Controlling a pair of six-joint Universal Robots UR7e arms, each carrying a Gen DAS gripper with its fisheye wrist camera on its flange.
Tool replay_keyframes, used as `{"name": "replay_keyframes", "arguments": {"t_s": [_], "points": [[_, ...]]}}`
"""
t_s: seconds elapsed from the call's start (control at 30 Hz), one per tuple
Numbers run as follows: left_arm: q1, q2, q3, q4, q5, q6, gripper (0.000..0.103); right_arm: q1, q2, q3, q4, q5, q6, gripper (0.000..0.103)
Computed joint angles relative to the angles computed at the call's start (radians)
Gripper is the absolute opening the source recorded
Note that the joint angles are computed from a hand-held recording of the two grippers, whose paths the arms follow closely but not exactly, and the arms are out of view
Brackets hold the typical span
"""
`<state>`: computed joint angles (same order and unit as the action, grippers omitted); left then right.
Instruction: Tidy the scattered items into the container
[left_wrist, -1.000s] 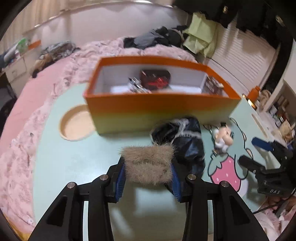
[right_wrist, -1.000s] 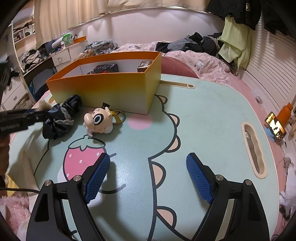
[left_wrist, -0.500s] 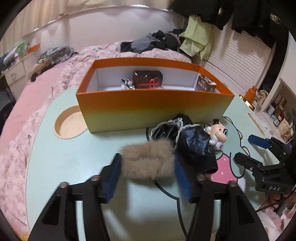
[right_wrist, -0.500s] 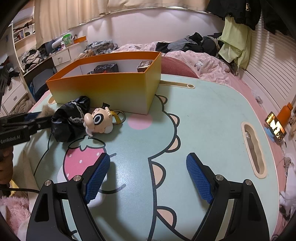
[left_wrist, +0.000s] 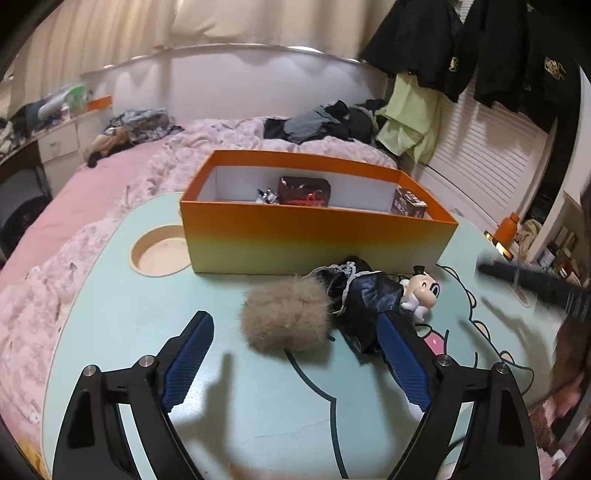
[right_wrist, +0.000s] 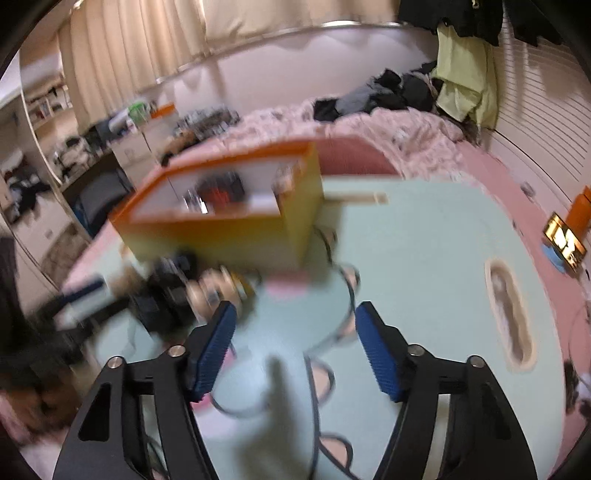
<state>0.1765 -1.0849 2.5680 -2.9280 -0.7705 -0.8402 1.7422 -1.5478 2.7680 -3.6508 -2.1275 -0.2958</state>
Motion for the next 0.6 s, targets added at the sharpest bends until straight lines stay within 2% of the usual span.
{"name": "replay_keyframes", "arguments": {"t_s": [0.03,0.1,0.17,0.23,0.3,0.33,0.47,0.6], "points": [[-0.002,0.001,-0.001,0.003,0.000,0.001,0.090,0.030,-0.023,-0.042,0.065,-0.010,0.014,0.058],[0.002,0.007,-0.005,0.000,-0.004,0.011,0.090,0.074,-0.031,-0.116,0.163,-0.026,0.020,0.057],[0.005,0.012,-0.009,0.004,-0.008,0.016,0.090,0.121,0.001,-0.223,0.299,-0.079,0.027,0.054],[0.005,0.013,-0.010,0.009,-0.014,0.013,0.090,0.131,0.032,-0.307,0.444,-0.109,0.057,0.044],[0.010,0.012,-0.010,0.005,-0.021,0.014,0.090,0.115,0.060,-0.388,0.601,-0.105,0.114,0.038],[0.012,0.011,-0.008,0.002,-0.023,0.015,0.090,0.110,0.081,-0.418,0.643,-0.112,0.137,0.038],[0.010,0.012,-0.006,-0.004,-0.025,0.019,0.090,0.111,0.165,-0.476,0.682,-0.196,0.161,0.038],[0.010,0.018,-0.007,-0.014,-0.024,0.028,0.090,0.120,0.220,-0.488,0.658,-0.297,0.190,0.038]]}}
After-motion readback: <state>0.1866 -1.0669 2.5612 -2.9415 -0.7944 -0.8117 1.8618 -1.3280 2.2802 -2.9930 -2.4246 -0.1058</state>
